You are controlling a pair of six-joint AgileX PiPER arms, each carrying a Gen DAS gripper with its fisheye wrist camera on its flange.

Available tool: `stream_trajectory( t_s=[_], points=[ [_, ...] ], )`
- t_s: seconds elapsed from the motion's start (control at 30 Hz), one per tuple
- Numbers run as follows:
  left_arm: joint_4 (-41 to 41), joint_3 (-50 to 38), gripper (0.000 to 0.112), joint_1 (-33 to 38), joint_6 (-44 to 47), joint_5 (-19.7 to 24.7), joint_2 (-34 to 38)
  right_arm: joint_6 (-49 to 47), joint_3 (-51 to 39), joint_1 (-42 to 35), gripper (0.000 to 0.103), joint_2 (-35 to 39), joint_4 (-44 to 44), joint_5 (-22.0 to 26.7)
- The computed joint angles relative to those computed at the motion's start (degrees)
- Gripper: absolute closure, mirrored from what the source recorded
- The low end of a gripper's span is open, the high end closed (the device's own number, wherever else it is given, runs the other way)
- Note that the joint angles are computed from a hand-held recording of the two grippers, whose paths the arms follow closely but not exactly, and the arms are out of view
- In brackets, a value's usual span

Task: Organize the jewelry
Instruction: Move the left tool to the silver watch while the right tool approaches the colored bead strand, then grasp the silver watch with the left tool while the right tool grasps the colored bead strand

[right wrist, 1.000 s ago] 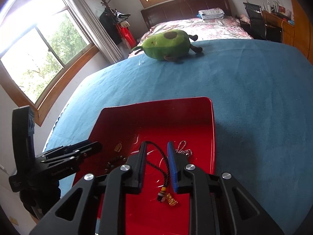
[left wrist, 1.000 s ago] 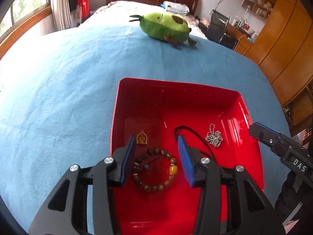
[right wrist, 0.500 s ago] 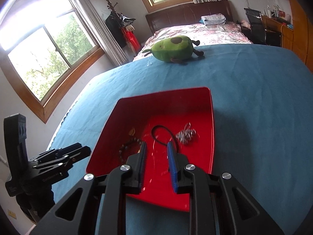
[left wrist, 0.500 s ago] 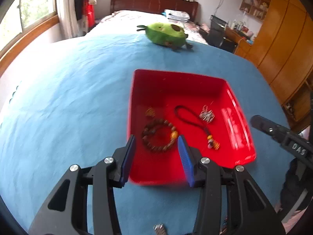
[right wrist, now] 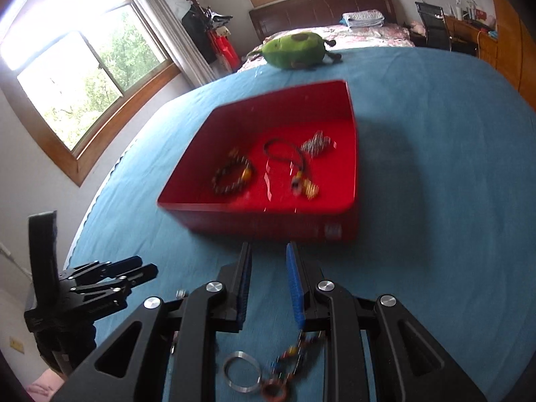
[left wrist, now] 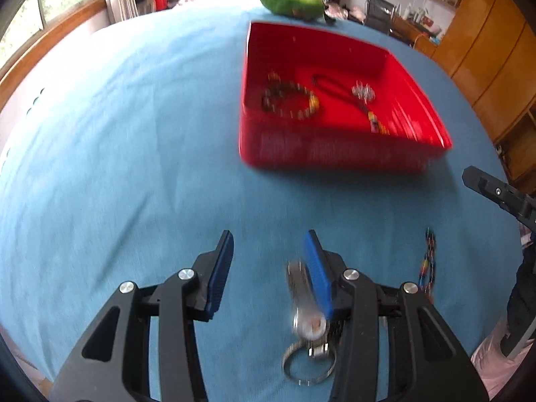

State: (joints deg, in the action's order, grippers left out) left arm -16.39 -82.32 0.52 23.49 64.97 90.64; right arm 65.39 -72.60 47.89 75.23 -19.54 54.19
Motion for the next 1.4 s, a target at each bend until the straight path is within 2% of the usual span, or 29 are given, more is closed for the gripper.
stream_trajectory(
  t_s=[0.17,0.4,0.77,1.17,1.27,1.37,1.4],
  points=[
    [-0.9,7.3,0.069,2.1,2.4,-0.8,-4.4,7.3,4.8,6.6,0.081,-1.7,-2.3,-0.7],
    [-0.5,12.5,0.069,3.2,2.2,-1.8,-6.9,11.0,7.6,12.1,0.081,-1.2,-1.8,-2.1],
    [0.8,14.8,0.069,1.9,-0.3,-2.6,-7.9,15.7,11.4,13.9,0.081,-3.2,-3.7,-4.3],
    [0.4,14.8,0.070,-2.6,-1.6,-1.1,-7.5,15.9,13.5,12.6,0.081,-4.6,-3.1,-5.5],
    [0.7,15.1,0.069,-3.3,-2.0,-2.0,-7.3,16.0,13.4,12.6,0.081,-4.5,-3.0,-5.7],
    [-0.6,14.9,0.081,-2.7,-0.9,-1.4,-6.9,15.5,13.4,12.3,0.081,-4.2,-2.6,-5.9],
    [-0.9,14.7,0.081,-2.6,-0.8,-1.3,-6.8,15.4,13.4,12.2,0.081,-4.1,-2.4,-6.0]
  ],
)
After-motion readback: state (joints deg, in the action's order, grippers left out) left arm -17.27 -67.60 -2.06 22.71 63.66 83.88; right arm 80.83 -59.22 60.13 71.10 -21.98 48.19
